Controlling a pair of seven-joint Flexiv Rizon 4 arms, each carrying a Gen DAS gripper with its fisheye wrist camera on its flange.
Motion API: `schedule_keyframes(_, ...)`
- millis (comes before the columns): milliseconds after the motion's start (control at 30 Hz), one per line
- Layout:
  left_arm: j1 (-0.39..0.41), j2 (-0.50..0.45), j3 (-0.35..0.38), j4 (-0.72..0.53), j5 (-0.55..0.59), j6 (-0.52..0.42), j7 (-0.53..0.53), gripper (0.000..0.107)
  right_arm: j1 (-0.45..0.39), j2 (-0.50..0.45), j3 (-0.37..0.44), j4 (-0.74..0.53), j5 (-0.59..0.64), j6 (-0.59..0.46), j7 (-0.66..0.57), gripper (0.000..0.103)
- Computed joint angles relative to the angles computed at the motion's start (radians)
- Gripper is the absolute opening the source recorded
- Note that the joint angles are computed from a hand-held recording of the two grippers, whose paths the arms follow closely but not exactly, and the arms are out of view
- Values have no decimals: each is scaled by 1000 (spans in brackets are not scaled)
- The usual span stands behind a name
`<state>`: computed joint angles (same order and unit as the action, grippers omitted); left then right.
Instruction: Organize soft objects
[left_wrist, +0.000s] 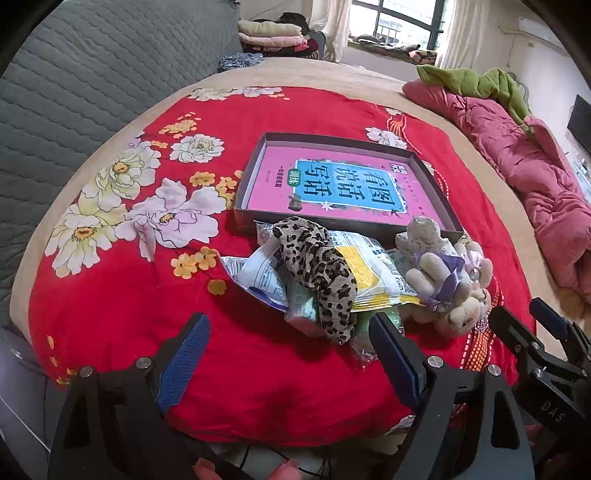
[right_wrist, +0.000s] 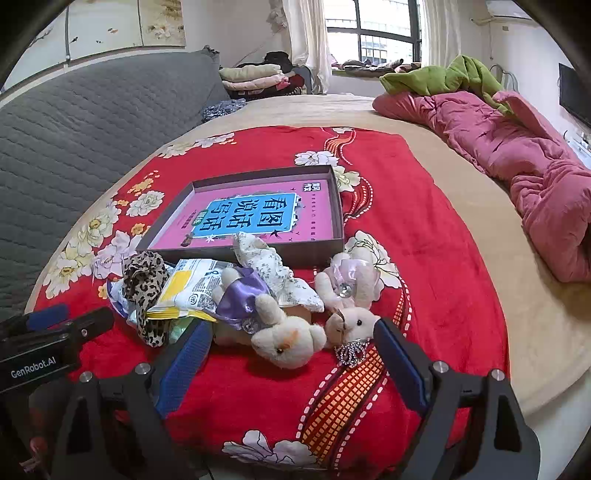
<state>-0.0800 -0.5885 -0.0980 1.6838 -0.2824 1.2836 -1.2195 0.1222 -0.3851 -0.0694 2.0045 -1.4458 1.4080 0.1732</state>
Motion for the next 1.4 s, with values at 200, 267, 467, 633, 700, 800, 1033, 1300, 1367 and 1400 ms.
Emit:
schedule_keyframes(200,6,-4,-8,-4,-8,-3,9,88,8,2,-3,3,15,-11,-13,90)
schedule_keyframes(267,7,-5,-11,-2,-12,2,9,88,6,5,-5,3,-4,-7,1,90)
schedule_keyframes(467,8,-4,-14,3,-13,10,13,88,-5,9,3,3,-24,-14,14,90)
schedule_keyframes(633,4,-5,-9,3,-8,12,12,88,-9,7,9,3,-15,-18,8,90)
schedule_keyframes(700,4,-6,-11,5,-8,19,14,88,-11,9,8,5,-20,-14,13,90)
schedule_keyframes(800,6,-7,-15,5,-9,18,17,88,-12,12,8,5,-32,-20,20,90)
schedule_keyframes(1033,11,-6,-21,9,-15,26,26,88,-13,15,13,8,-31,-38,16,90)
schedule_keyframes(1300,22,-3,-40,18,-32,30,52,88,-21,20,17,9,-49,-43,33,90)
schedule_keyframes(1367,25,-3,-44,19,-38,30,58,88,-26,20,18,10,-49,-40,37,90)
schedule_keyframes(1400,26,-3,-45,20,-41,30,61,88,-26,22,18,11,-52,-43,41,90)
